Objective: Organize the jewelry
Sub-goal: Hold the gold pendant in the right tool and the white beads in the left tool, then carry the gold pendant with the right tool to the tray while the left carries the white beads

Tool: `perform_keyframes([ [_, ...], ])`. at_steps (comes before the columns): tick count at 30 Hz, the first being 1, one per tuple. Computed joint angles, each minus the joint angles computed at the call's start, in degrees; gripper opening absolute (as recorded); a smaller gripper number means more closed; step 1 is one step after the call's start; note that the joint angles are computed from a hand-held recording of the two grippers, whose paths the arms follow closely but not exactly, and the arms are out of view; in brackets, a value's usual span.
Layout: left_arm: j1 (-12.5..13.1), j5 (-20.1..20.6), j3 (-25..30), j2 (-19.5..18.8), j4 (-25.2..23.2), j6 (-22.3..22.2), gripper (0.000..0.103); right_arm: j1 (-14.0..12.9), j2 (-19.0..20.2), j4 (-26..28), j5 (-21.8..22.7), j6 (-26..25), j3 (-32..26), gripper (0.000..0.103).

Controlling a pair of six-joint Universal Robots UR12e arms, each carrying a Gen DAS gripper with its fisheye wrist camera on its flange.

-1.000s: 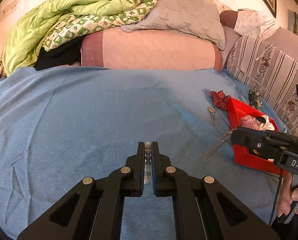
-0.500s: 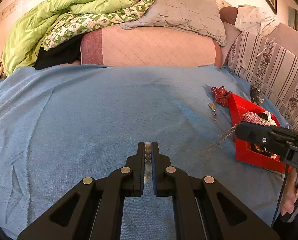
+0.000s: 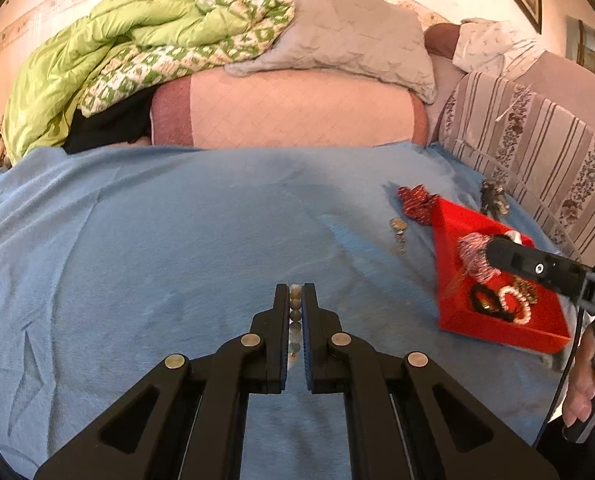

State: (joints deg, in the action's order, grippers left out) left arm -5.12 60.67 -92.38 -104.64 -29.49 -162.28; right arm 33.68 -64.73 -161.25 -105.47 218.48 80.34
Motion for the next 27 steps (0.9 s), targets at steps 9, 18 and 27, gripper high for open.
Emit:
perform_keyframes([
  [9,-2.71,-4.10,-0.63,1.99,-0.49,0.35,0.005,0.24,-7.84,-4.73,-9.32,5.78,10.09,0.021],
  [18,-8.65,-9.14,0.44,2.03,-4.80,3.13,0.005,-0.43,-14.77,-1.88,-12.74,17.60,19.27,0.021],
  [27,-13.92,-9.89,0.75,1.29,-11.26,7.23,0.005,-1.39,-18.36,3.02,-9.61,25.40,23.74,0.021],
])
